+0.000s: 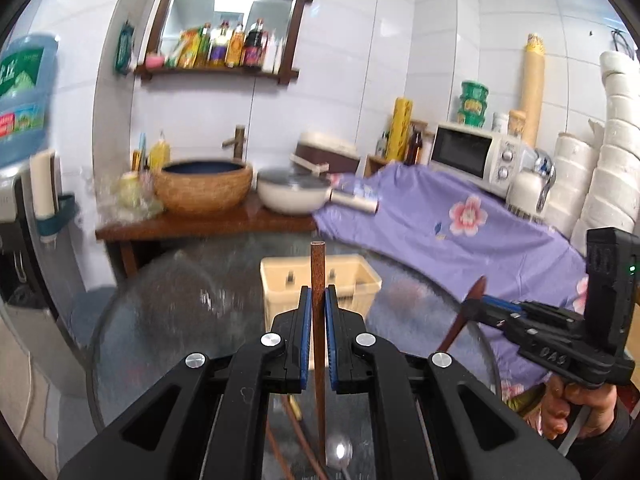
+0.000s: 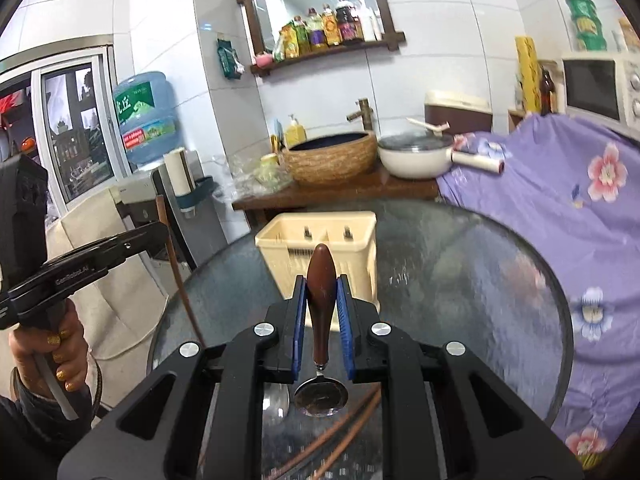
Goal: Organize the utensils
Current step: 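Lift the chopstick with the left gripper while the right gripper lifts the spoon toward the holder, then lower the chopstick into the beige holder with the left gripper while the right gripper drops the spoon in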
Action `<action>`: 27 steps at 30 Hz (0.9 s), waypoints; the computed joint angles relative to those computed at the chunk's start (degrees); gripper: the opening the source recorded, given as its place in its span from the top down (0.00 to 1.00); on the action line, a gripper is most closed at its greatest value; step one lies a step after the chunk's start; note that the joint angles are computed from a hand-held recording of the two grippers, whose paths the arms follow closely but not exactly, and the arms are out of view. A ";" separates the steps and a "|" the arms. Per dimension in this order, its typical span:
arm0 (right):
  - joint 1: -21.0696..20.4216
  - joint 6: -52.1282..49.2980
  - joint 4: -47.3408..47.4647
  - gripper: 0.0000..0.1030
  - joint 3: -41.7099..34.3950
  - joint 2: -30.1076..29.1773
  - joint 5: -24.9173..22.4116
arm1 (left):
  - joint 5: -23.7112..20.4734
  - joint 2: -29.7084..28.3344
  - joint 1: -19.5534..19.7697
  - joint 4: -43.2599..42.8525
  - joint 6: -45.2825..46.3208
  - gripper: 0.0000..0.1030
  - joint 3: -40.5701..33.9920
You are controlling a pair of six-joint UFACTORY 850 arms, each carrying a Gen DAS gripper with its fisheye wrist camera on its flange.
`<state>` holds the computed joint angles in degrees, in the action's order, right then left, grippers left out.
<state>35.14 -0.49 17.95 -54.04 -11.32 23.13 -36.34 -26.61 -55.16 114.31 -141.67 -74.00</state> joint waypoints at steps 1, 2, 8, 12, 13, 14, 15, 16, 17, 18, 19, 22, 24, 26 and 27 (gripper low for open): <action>-0.16 -1.27 0.45 0.85 -1.67 -0.41 -0.11 | -0.52 -0.15 0.08 -0.13 0.81 0.94 -0.96; -0.23 -2.30 0.95 0.85 -2.88 -0.72 -0.14 | -0.96 -0.36 0.22 -0.30 1.90 0.94 -2.25; -0.77 -10.68 6.60 0.85 -12.03 -3.66 1.03 | -2.89 -1.85 1.54 -0.98 5.42 0.94 -9.69; -1.01 -17.70 12.64 0.84 -18.61 -8.13 3.00 | -5.13 -4.20 2.83 -1.59 6.41 0.94 -15.32; -1.13 -18.42 13.07 0.84 -19.66 -9.02 2.83 | -5.97 -4.78 3.07 -1.67 6.57 0.94 -16.33; -1.31 -18.69 13.25 0.84 -21.00 -10.31 2.51 | -7.20 -5.67 3.24 -2.12 7.03 0.94 -17.54; -1.42 -19.39 14.01 0.84 -22.19 -11.57 2.14 | -7.85 -6.84 3.60 -2.63 7.39 0.94 -19.13; -1.50 -19.76 14.31 0.84 -22.88 -12.45 1.87 | -7.98 -7.70 3.92 -2.99 7.61 0.94 -20.13; -1.57 -20.64 15.24 0.84 -23.72 -13.73 1.82 | -8.40 -9.13 4.27 -4.06 8.34 0.94 -21.61; -1.54 -21.28 16.27 0.84 -24.18 -14.66 2.00 | -8.18 -9.88 4.70 -4.53 8.35 0.94 -22.18; -1.72 -21.79 17.23 0.84 -24.94 -15.85 1.42 | -7.98 -10.87 4.99 -5.34 8.89 0.94 -23.02; -2.44 -19.82 16.57 0.84 -25.97 -18.30 -0.47 | -6.99 -14.17 5.78 -8.43 11.24 0.94 -25.16; -2.79 -19.58 16.72 0.84 -26.59 -19.91 -1.51 | -5.71 -15.59 6.24 -9.56 11.89 0.94 -25.59; -2.99 -18.64 15.80 0.84 -26.68 -20.95 -1.90 | -4.85 -16.64 6.58 -10.12 11.91 0.94 -25.87; -3.03 -18.83 16.11 0.84 -26.78 -21.42 -2.21 | -4.23 -17.36 6.71 -10.67 12.24 0.94 -26.20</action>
